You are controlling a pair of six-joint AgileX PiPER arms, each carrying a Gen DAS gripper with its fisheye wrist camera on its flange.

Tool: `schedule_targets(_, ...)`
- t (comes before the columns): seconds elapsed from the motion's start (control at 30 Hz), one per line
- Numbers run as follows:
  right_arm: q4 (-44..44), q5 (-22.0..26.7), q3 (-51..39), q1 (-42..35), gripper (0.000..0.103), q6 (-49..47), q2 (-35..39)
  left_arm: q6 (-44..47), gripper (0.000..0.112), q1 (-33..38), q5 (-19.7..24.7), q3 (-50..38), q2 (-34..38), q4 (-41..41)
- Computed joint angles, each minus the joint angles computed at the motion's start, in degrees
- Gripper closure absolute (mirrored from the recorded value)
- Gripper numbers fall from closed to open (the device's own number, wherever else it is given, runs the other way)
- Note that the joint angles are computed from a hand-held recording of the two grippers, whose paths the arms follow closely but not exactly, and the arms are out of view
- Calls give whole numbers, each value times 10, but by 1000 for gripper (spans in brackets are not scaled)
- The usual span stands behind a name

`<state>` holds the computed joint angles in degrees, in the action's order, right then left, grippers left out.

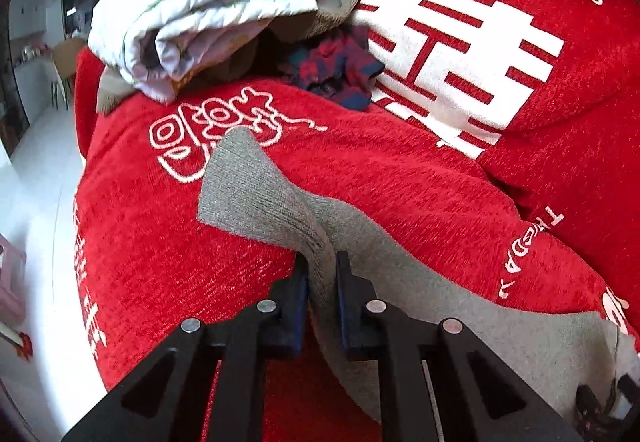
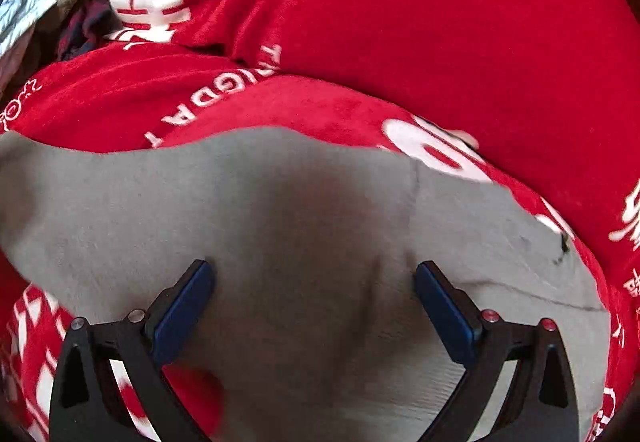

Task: Fold small clothes
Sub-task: 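Lift the held sleeve with the left gripper and carry it across the body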

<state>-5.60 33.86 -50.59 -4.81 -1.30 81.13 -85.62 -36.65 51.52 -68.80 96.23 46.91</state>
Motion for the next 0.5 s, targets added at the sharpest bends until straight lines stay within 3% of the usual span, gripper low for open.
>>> schedule_targets(0.1, 141, 60, -42, -12, 3, -124, 16, -5, 98, -11, 21, -9, 2, 12)
schedule_targets(0.13, 166, 56, -36, -23, 3, -152, 7, -7, 98, -16, 29, -12, 1, 18)
schedule_targets(0.3, 151, 48, -1, -51, 3, -156, -54, -1, 98, -50, 71, -36, 3, 35)
schedule_targets(0.5, 218, 78, 12, -175, 3, -271, -92, 31, 98, -91, 115, -102, 34, 22)
